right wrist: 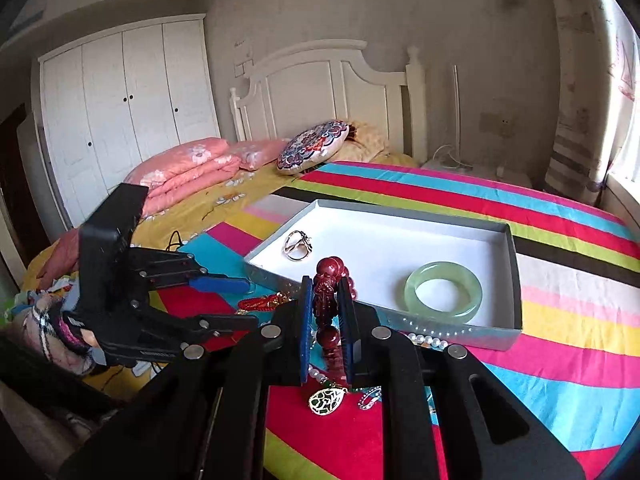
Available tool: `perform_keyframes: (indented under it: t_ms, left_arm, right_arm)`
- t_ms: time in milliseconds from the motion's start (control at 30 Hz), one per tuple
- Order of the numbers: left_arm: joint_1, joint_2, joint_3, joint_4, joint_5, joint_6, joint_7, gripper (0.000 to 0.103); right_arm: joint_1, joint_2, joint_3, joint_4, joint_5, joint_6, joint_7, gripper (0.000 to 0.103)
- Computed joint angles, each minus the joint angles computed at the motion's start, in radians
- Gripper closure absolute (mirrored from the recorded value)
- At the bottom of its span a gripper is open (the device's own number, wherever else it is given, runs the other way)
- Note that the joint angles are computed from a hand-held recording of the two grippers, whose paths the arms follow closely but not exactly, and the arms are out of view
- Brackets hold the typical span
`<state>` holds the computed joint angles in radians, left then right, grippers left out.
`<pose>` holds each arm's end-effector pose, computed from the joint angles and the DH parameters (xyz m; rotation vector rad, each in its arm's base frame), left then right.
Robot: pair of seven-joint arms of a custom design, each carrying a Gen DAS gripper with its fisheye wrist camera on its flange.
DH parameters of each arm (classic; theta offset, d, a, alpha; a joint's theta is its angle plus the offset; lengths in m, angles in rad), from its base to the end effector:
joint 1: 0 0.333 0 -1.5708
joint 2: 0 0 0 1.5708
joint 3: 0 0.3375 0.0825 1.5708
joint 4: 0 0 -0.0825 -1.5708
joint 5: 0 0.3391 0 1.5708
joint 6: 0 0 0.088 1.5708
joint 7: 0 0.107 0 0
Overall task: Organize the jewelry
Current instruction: 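Grasp the dark red bead bracelet with the right tool while the left tool grasps the red string bracelet, then lower the bead bracelet into the box with the right tool while the left tool drops the red bracelet inside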
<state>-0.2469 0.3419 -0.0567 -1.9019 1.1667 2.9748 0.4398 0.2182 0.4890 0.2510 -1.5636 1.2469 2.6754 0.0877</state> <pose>0.5723 -0.2419 0.4243 -1.4879 1.9251 -0.7547 0.6452 0.2558 0.4590 -1.9565 0.7008 -0.2465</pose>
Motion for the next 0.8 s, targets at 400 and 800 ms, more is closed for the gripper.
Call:
perform_keyframes:
  t_ms: [400,800]
  left_arm:
    - [-0.022,0.003,0.045,0.021,0.141,0.031,-0.155,0.098]
    - [0.056,-0.032,0.006,0.078,0.275,0.069,-0.319,0.098]
  right_arm:
    - [-0.004,-0.008,-0.002,-0.012,0.023,-0.001,-0.018,0.088]
    - [-0.011,-0.020,-0.002,-0.020,0.085,0.005,-0.061,0.088]
